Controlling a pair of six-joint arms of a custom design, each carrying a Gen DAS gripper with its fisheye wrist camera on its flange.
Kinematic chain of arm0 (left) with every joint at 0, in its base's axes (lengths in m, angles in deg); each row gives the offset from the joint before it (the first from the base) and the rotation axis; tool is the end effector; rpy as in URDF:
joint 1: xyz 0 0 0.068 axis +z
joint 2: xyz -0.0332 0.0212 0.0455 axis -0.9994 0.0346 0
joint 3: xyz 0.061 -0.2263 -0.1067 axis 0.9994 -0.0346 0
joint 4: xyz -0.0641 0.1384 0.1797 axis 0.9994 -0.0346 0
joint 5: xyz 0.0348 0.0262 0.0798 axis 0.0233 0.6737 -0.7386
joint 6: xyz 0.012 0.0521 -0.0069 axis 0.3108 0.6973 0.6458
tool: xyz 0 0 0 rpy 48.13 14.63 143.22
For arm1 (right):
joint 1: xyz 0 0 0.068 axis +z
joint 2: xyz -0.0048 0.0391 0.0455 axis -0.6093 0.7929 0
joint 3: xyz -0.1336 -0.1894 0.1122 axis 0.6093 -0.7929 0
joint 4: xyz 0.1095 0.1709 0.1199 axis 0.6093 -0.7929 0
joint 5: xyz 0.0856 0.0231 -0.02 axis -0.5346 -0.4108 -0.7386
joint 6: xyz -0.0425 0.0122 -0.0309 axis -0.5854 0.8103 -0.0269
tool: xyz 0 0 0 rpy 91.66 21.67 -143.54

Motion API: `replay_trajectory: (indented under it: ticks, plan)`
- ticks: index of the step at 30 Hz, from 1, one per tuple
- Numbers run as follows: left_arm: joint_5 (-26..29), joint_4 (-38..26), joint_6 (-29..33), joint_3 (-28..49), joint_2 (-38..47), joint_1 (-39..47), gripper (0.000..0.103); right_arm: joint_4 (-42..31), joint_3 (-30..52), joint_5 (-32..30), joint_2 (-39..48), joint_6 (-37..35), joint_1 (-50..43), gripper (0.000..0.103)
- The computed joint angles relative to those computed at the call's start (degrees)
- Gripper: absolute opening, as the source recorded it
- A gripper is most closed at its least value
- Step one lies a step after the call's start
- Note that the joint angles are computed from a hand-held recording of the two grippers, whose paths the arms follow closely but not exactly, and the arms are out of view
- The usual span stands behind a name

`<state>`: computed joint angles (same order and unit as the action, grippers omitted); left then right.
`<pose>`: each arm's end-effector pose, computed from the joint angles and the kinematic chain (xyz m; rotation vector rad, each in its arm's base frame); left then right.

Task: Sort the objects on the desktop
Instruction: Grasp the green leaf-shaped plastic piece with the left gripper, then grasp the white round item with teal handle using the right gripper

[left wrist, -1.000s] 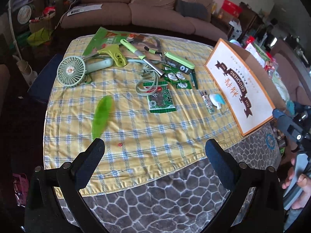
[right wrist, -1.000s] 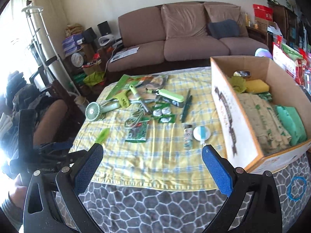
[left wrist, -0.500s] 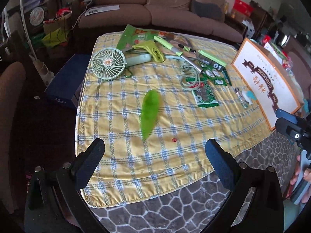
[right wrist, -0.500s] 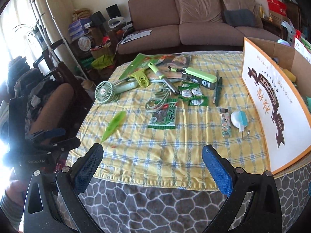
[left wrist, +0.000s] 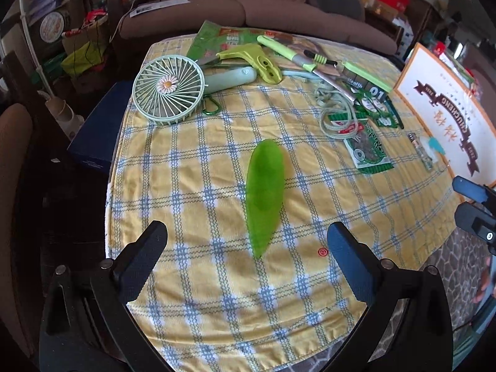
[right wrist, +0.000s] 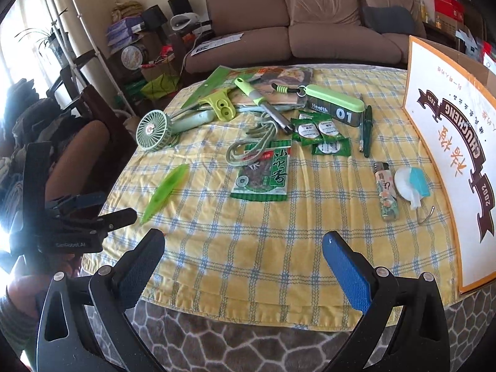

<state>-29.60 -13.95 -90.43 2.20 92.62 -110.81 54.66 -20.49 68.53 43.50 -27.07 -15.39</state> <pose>0.1446 -0.0520 0.1088 -0.3370 2.5858 -0.0515 0.1760 0.0844 0.1437 -0.6441 2.4057 0.5705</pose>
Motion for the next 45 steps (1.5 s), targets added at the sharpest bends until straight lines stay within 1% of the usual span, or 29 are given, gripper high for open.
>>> replay_trajectory:
  ticks: [4,7,9,10,12,13,14,16,17,18,20,22,25,26,27,29,31,32,33,34,38,40,43,44,45]
  plan:
    - [2.23,6.41,2.78,0.51,6.12,3.35,0.103,3.49,0.06,-0.66,2.97,-0.28,-0.04,0.103]
    - [1.86,9.58,4.26,1.81,11.12,4.06,0.100,4.88,0.67,-2.06,5.11,-1.20,-1.52,0.103]
    - [2.24,11.67,5.33,2.88,15.12,4.71,0.093,5.32,0.96,-3.31,5.78,-2.21,-3.37,0.102]
    - [2.10,12.52,5.55,3.36,16.91,4.81,0.092,5.30,1.18,-3.82,6.05,-2.94,-4.43,0.102]
    - [3.21,15.07,5.97,3.37,19.52,5.32,0.083,5.07,1.83,-4.32,6.73,-4.22,-6.52,0.101]
    - [2.90,15.63,5.71,3.74,20.83,5.03,0.082,5.08,2.06,-4.69,7.09,-4.73,-7.73,0.101]
    - [1.46,15.72,5.33,4.14,21.64,3.92,0.082,5.19,2.28,-5.29,7.51,-5.18,-9.09,0.100]
    - [-1.29,15.25,5.03,4.98,22.71,1.74,0.069,4.73,3.08,-7.14,8.39,-6.28,-12.23,0.100]
    - [-2.13,15.17,5.02,4.92,22.34,0.99,0.051,4.12,3.53,-8.22,8.54,-7.06,-13.93,0.099]
    - [-2.28,14.80,5.10,4.91,21.64,0.64,0.030,3.39,3.93,-9.03,8.33,-8.04,-15.61,0.099]
    - [-0.73,13.56,5.62,5.25,20.69,0.95,0.030,1.76,4.64,-10.30,7.41,-10.25,-18.96,0.099]
    - [0.57,13.40,5.93,4.77,19.71,1.55,0.030,-1.33,6.42,-12.24,7.27,-12.97,-23.03,0.099]
    - [5.00,14.00,5.64,3.03,16.59,3.92,0.030,-6.64,9.62,-13.53,7.77,-18.51,-28.21,0.099]
    - [5.43,13.68,5.40,2.82,15.81,4.07,0.030,-8.17,10.59,-13.79,8.46,-20.46,-29.37,0.099]
    - [6.15,13.36,5.16,2.64,14.84,4.33,0.030,-9.39,11.26,-13.20,9.12,-22.29,-29.97,0.099]
    - [8.35,12.70,4.51,2.17,12.16,4.89,0.030,-9.32,10.68,-10.94,9.17,-24.55,-29.60,0.099]
    - [9.52,11.41,3.59,1.95,9.08,4.49,0.030,-7.34,9.35,-8.19,9.43,-25.30,-28.08,0.094]
    - [9.26,10.59,3.22,2.17,7.93,3.89,0.030,-6.28,8.85,-7.26,9.65,-24.92,-27.29,0.085]
    - [8.86,9.93,2.85,2.37,7.03,3.32,0.030,-5.13,8.31,-6.84,9.91,-24.43,-26.56,0.071]
    - [8.95,9.65,2.59,2.55,6.53,3.04,0.030,-3.44,7.77,-5.92,10.28,-23.58,-25.54,0.065]
    - [9.44,9.60,1.55,2.82,5.97,2.52,0.030,3.37,7.65,0.30,14.07,-19.76,-21.82,0.064]
    - [10.00,9.93,1.41,3.05,6.49,2.70,0.030,6.25,8.02,1.98,15.14,-17.80,-21.62,0.064]
    - [10.31,10.26,1.59,3.63,7.04,2.59,0.030,8.21,11.20,5.10,19.47,-15.78,-20.80,0.064]
    - [10.15,10.31,1.39,3.79,7.05,2.26,0.030,8.73,12.63,5.68,21.63,-14.76,-20.76,0.062]
    - [10.21,10.30,1.27,3.88,6.90,2.08,0.030,9.17,13.77,6.37,23.32,-13.87,-20.67,0.058]
